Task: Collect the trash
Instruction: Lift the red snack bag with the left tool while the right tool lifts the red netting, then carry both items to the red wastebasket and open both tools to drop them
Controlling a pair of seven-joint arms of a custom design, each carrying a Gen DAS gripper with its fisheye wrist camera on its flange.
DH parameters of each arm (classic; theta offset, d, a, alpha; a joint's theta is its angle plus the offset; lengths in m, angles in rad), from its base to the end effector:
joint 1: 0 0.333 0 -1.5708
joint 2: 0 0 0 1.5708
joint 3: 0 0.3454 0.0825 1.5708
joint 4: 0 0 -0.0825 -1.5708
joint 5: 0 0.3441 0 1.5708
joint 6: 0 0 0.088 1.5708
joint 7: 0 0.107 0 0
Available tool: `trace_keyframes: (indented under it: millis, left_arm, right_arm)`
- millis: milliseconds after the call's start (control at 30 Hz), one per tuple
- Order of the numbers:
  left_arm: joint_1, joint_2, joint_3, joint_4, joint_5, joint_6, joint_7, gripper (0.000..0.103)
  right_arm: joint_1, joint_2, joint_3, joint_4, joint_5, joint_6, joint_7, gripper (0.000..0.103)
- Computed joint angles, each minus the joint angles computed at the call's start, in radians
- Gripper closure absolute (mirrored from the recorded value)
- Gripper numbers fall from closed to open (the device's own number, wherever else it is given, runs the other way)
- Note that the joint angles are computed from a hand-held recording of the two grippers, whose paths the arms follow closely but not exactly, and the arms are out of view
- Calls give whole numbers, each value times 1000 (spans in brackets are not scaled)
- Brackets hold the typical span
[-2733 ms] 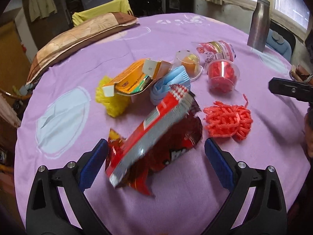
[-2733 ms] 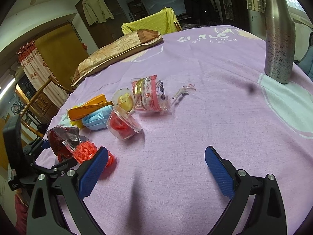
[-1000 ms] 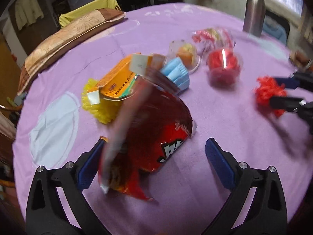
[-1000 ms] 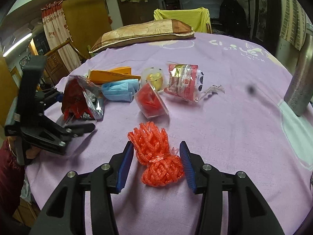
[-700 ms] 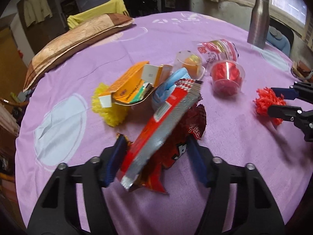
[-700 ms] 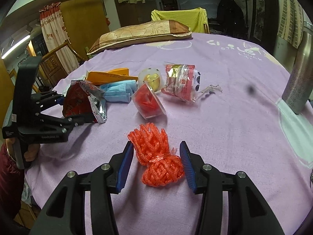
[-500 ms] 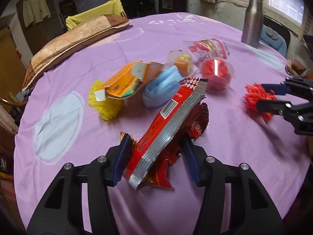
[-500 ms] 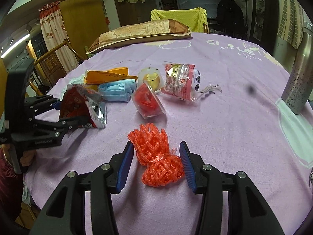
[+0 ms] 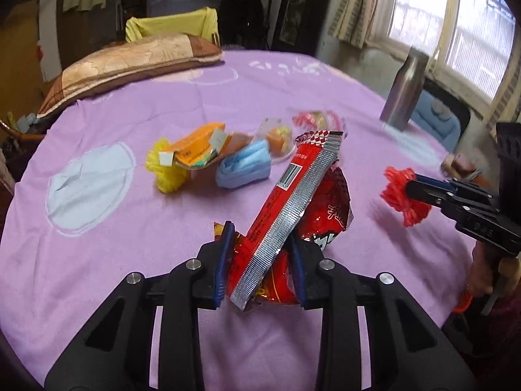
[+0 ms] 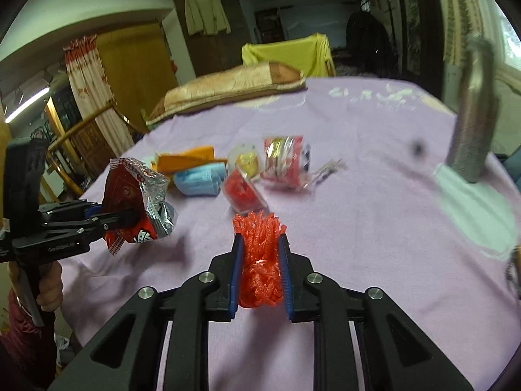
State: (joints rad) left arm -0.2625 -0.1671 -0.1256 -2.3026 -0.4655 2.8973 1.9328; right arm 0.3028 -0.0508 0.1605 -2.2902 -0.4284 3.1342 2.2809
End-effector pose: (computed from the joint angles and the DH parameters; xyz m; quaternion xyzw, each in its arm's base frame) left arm 0.4652 -0.1653 0.5507 -0.5298 0.7562 -0.3475 0.1638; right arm 0.4481 0.2660 0.5285 -0.6933 0.5763 -0.1783 0.3942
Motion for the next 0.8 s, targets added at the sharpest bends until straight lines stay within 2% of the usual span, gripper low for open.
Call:
trace_keyframes:
  millis: [100,200,533,800]
  left_arm:
    - [-20,-21,1,-3,-29,19,9,70]
    - [-50,-35,10,0,-63,24,31,70]
    - [-114,-74,1,-13,-85,57,33,70]
    - [-166,-87,-9,-21,-58,82,-11,70]
  right_arm:
    - [-90,-69,54,-36,-138,15,144,82]
    - [-177,-143,116,-81,-188,22,214,82]
    - [-242,-383,153,-252,-57,14,148,82]
    - [-260,-595,134,-413,54,-3,98,82]
